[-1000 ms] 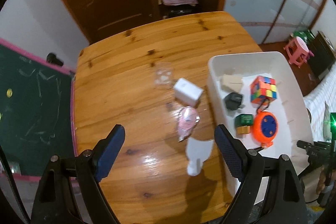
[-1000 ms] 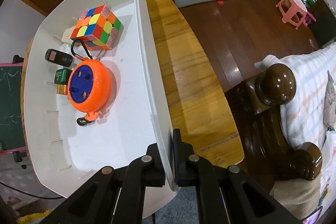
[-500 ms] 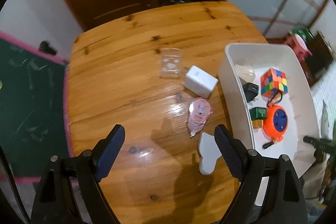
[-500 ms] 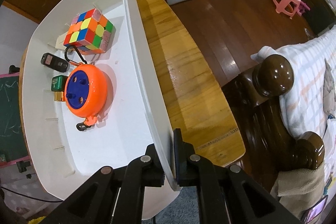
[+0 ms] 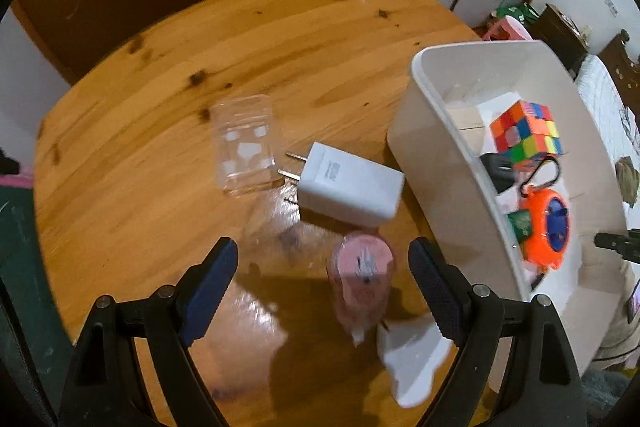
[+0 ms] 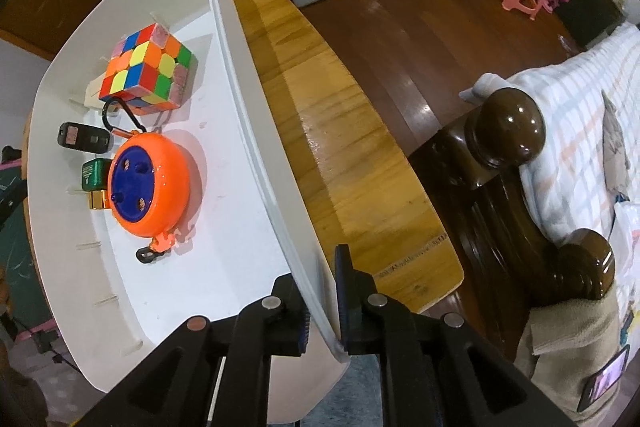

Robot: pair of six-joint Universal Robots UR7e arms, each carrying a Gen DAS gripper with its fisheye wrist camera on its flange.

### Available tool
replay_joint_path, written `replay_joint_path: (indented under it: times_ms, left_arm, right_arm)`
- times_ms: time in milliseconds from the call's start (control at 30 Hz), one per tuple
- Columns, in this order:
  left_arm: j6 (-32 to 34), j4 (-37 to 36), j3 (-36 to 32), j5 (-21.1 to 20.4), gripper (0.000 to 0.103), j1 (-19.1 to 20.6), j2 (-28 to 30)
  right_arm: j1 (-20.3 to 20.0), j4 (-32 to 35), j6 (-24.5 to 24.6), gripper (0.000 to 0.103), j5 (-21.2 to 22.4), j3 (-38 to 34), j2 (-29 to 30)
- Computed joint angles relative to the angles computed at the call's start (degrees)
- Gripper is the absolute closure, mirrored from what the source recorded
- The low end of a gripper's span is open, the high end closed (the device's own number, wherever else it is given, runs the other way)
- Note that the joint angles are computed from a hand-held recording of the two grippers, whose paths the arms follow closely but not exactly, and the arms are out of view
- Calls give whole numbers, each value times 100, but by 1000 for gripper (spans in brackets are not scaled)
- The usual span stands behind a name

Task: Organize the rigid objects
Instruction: 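Close the left tool on the white charger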

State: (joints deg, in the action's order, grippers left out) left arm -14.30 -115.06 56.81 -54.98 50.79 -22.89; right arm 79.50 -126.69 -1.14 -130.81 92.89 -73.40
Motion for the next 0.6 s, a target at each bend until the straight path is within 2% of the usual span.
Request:
replay_joint_path:
  times_ms: [500,567,600]
  left_arm:
    - [855,-889,-12,-45,15,137,285]
    - [981,-1133,79,-20,20,129,271]
    - [1050,-1249,92,-55,30,136,283]
  right_arm:
    - [134,336,454,89,-297,-169,130]
    - [139,347,465,88,-330,-171,138]
    - [145,353,476,88,-354,-172,144]
